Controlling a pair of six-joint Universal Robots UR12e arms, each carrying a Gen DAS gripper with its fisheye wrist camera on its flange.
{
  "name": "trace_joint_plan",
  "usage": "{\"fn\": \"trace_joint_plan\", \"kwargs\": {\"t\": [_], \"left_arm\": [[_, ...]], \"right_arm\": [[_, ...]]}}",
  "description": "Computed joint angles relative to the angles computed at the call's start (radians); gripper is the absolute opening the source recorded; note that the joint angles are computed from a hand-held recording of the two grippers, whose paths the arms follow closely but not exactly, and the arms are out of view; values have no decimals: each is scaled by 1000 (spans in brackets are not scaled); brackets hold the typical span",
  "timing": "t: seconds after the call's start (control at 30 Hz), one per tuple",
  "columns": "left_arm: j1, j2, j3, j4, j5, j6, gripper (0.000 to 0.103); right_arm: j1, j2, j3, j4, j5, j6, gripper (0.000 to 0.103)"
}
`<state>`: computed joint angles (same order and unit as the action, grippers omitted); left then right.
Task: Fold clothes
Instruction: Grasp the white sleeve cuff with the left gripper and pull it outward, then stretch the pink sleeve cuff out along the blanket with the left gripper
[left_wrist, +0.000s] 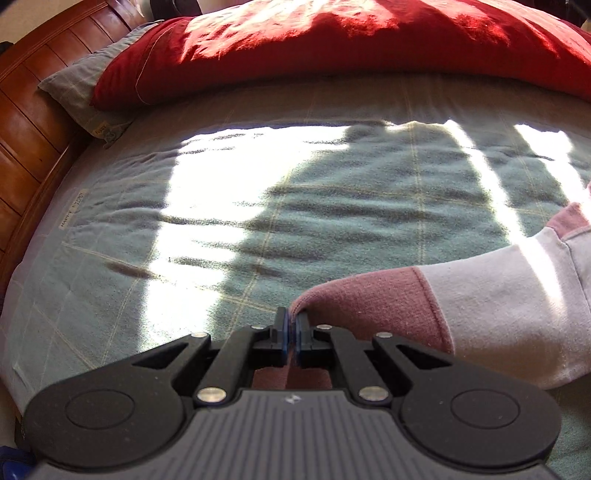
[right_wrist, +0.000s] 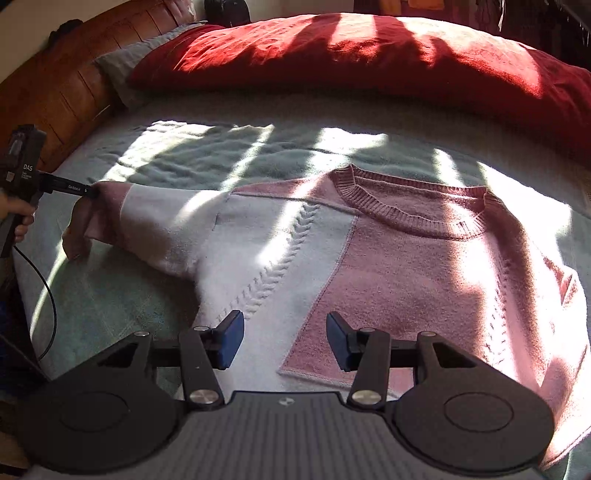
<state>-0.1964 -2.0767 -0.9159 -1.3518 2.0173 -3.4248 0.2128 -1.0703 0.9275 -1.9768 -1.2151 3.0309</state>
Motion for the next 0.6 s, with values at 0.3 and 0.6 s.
{"fn": "trace_joint_plan", "kwargs": {"t": [0.3, 0.6], "left_arm": [[31, -63, 65, -45, -43, 11, 13], [48, -14, 24, -40, -67, -68, 29]], "right_arm": [[6, 11, -17, 16, -22, -5, 54], [9, 14, -26, 34, -8, -16, 59]]}}
